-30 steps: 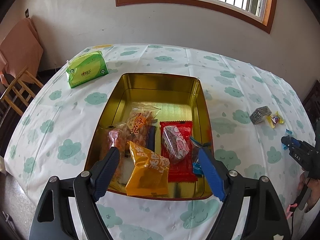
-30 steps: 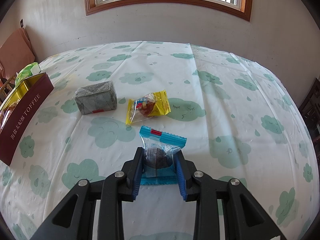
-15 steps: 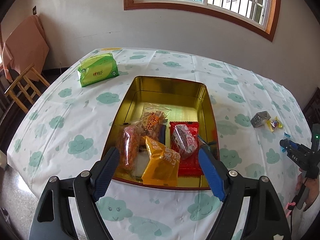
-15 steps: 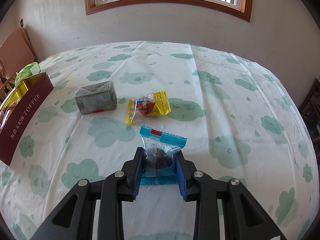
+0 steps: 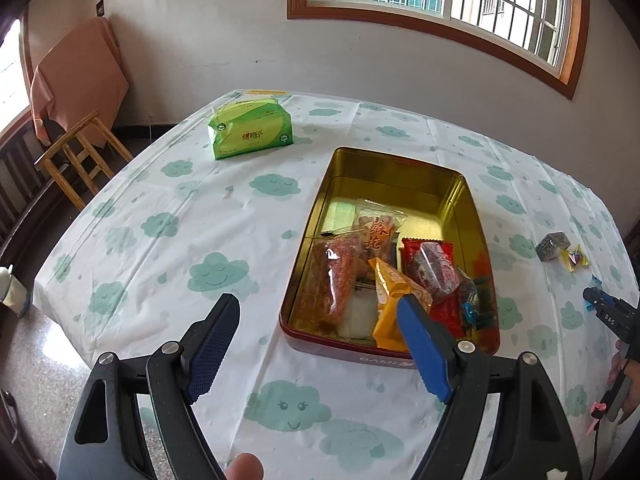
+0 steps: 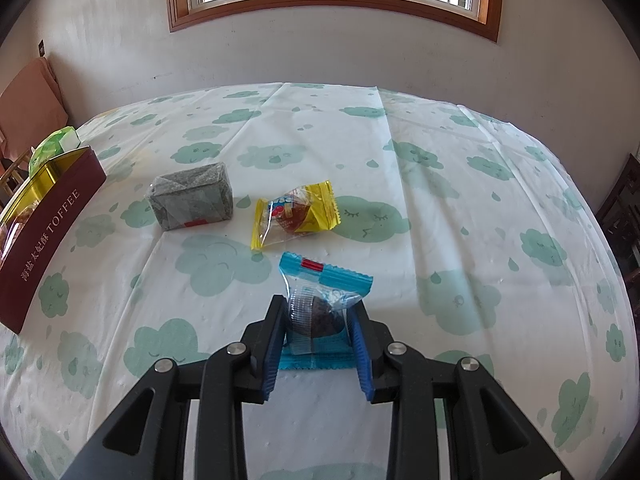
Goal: Organize snacks
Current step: 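Carry the blue-wrapped cake into the tin and open the right gripper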
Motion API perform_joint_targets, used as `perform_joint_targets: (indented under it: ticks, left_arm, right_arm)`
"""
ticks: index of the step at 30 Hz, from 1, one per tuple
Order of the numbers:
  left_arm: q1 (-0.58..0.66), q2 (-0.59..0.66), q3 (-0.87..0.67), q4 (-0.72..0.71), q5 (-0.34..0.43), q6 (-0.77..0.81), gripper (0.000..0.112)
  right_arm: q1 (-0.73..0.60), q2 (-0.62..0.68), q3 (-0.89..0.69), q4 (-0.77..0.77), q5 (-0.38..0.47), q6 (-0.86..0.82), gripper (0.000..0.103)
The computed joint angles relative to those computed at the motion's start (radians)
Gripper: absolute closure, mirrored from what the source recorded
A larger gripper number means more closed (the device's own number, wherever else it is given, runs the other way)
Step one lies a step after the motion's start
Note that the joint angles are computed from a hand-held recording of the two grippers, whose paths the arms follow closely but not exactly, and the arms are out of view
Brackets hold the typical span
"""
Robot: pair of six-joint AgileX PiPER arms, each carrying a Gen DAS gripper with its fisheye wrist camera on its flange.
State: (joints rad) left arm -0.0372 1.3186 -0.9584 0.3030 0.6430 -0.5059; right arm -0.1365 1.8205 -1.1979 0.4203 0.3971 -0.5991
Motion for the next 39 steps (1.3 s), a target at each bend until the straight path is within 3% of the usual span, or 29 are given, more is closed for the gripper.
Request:
perform_joint_targets:
  ticks: [7, 13, 21, 24, 33, 39]
  left_arm:
    - [0.031, 0.012, 0.023, 0.019, -0.005, -0.005, 0.034]
    - [0.078, -0.005, 0.05, -0.047, -0.043, 0.037, 0.034]
    - [0.162, -0.03, 0.077, -0.145, -0.066, 0.12, 0.034]
    - [0.203, -0.047, 0.087, -0.209, -0.066, 0.189, 0.034]
    - [0.271, -0.063, 0.111, -0.224, -0.041, 0.226, 0.034]
    - [0.295, -0.059, 0.125, -0.189, -0.039, 0.21, 0.034]
  right_arm:
    - [0.034, -0.039, 0.014, -0.125, -0.004, 0.186, 0.074]
    - [0.105, -0.111, -0.004, -0.075, 0.062, 0.171, 0.074]
    - [0.311, -0.166, -0.045, -0.03, 0.139, 0.175, 0.074]
    - [0.388, -0.166, -0.071, 0.002, 0.169, 0.173, 0.074]
    - [0.612, -0.109, -0.15, -0.08, 0.198, 0.268, 0.074]
    - [0.668, -0.035, -0.22, -0.111, 0.246, 0.305, 0.074]
